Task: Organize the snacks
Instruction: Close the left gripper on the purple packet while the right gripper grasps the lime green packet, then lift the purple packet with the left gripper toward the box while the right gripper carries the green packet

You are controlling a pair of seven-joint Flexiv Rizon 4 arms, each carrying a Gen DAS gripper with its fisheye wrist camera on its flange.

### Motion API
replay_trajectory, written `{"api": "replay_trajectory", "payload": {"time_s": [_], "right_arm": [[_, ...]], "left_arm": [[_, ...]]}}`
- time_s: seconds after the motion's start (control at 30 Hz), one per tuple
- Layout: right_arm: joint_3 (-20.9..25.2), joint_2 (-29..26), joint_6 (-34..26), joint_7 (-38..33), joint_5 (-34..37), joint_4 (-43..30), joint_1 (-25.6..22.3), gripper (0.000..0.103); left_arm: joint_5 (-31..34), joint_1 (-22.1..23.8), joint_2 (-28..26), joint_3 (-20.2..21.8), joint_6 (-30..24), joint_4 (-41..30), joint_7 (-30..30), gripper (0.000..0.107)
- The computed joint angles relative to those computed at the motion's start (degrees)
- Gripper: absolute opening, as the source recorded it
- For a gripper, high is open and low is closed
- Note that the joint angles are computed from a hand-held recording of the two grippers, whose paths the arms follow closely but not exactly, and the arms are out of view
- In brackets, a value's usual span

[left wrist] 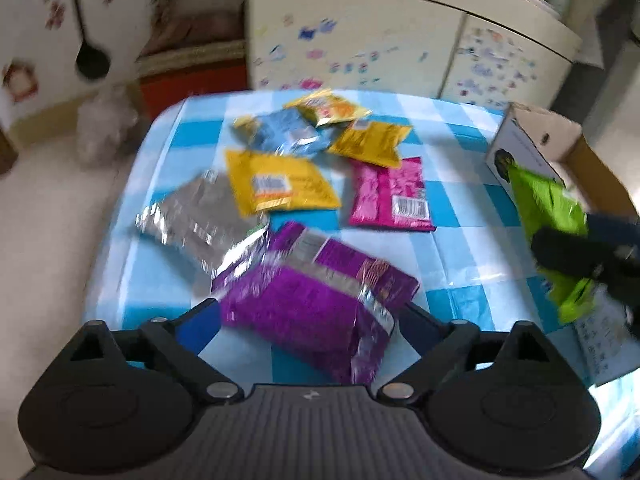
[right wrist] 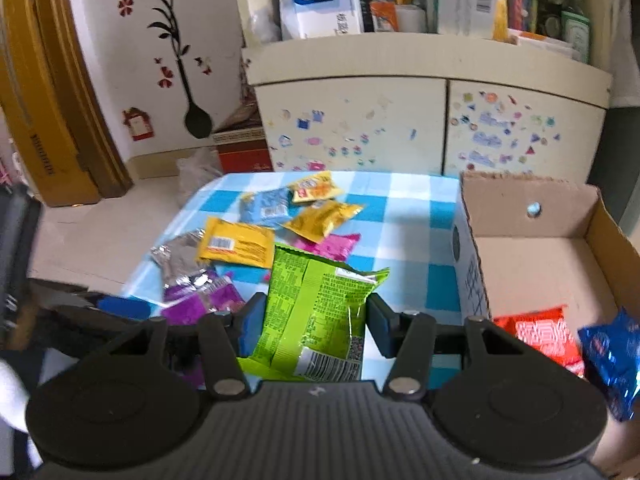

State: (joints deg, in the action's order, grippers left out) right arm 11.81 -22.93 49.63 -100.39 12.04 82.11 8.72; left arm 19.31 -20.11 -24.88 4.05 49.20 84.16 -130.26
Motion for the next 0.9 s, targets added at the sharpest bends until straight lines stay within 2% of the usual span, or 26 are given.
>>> {"api": "replay_trajectory", "payload": {"time_s": [0.13, 0.3, 0.4, 0.5, 0.6, 0.67, 0.9], "right_arm": [[0.7, -0.9, -5.5, -2.5, 2.3, -4.3, -1.6, 0.053], [-0.4, -2.6, -10.9, 1.0, 3.9, -8.2, -2.1, 0.053], [-0.9, -3.5, -11.8, 4.2, 4.7, -9.4, -2.2, 0.053], [-1.2, -4.0, -11.5, 5.5, 4.0, -9.7, -1.9, 0.053], [-1.1, -4.6, -12.2, 7.0, 4.1, -10.4, -1.9, 0.053], [-1.0, -4.9, -12.7, 7.4, 3.9, -10.6, -1.9, 0.053], [-1.0, -5.1, -12.6, 8.0, 3.9, -11.1, -2.2, 0.053]], "left_arm": [[-2.0, 1.1, -2.1, -1.5, -0.5, -1.5, 5.8, 0.101], [-1.3, 0.0, -4.9, 0.0, -2.1, -4.6, 5.2, 0.103], [-0.4, -1.0, -6.4, 0.8, -4.1, -6.7, 5.3, 0.103], [0.1, -1.5, -6.5, 1.5, -3.4, -6.6, 3.1, 0.103], [0.1, -1.5, -6.3, 1.3, -3.3, -6.5, 2.9, 0.096], [-0.2, -1.5, -6.2, 1.1, -3.5, -6.6, 2.8, 0.086], [-0.7, -1.8, -4.9, 1.2, -2.9, -6.0, -0.8, 0.081]]}}
